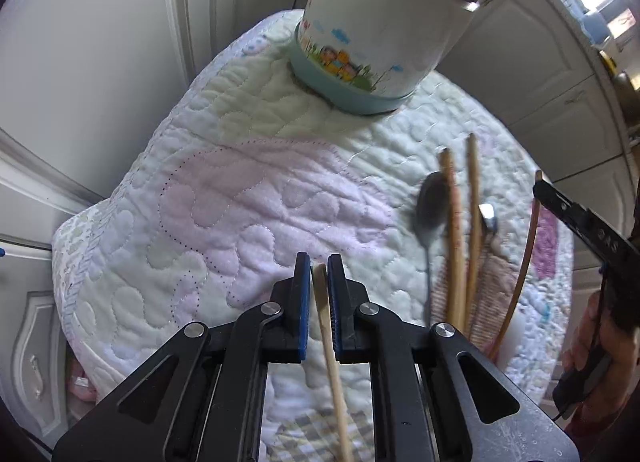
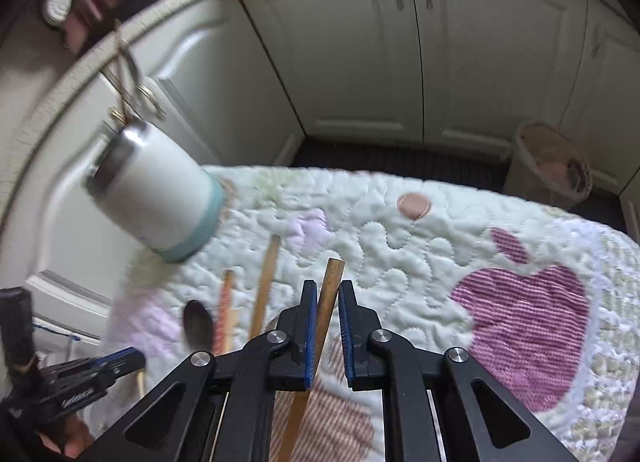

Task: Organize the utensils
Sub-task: 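Lift both chopsticks over the white jar while both tools drop them inside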

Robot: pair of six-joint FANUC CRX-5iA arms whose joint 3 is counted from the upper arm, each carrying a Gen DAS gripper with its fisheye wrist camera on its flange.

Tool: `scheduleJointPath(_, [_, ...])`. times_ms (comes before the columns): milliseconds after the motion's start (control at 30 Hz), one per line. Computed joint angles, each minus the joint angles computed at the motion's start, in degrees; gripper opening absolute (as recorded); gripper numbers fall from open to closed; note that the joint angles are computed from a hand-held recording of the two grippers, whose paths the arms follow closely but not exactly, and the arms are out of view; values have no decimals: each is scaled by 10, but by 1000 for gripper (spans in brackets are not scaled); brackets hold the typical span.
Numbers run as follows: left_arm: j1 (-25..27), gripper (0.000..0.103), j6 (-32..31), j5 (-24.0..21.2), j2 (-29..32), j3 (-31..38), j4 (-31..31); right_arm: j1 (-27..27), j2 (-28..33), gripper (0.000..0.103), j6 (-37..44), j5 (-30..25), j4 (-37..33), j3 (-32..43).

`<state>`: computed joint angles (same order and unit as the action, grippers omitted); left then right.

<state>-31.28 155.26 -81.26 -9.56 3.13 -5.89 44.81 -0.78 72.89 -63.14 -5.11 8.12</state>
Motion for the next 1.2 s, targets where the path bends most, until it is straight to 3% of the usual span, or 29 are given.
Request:
scheduleJointPath(433, [-49, 7, -4, -48, 1, 125, -88, 51, -74, 8, 0, 41, 46, 5])
scheduleJointPath(900, [-79, 6, -18, -78, 2, 206, -137, 90, -94, 8, -1, 37, 85, 34])
scheduleJointPath(1200, [-81, 6, -46, -114, 18, 289, -175, 117, -67, 8, 4, 27, 116, 98])
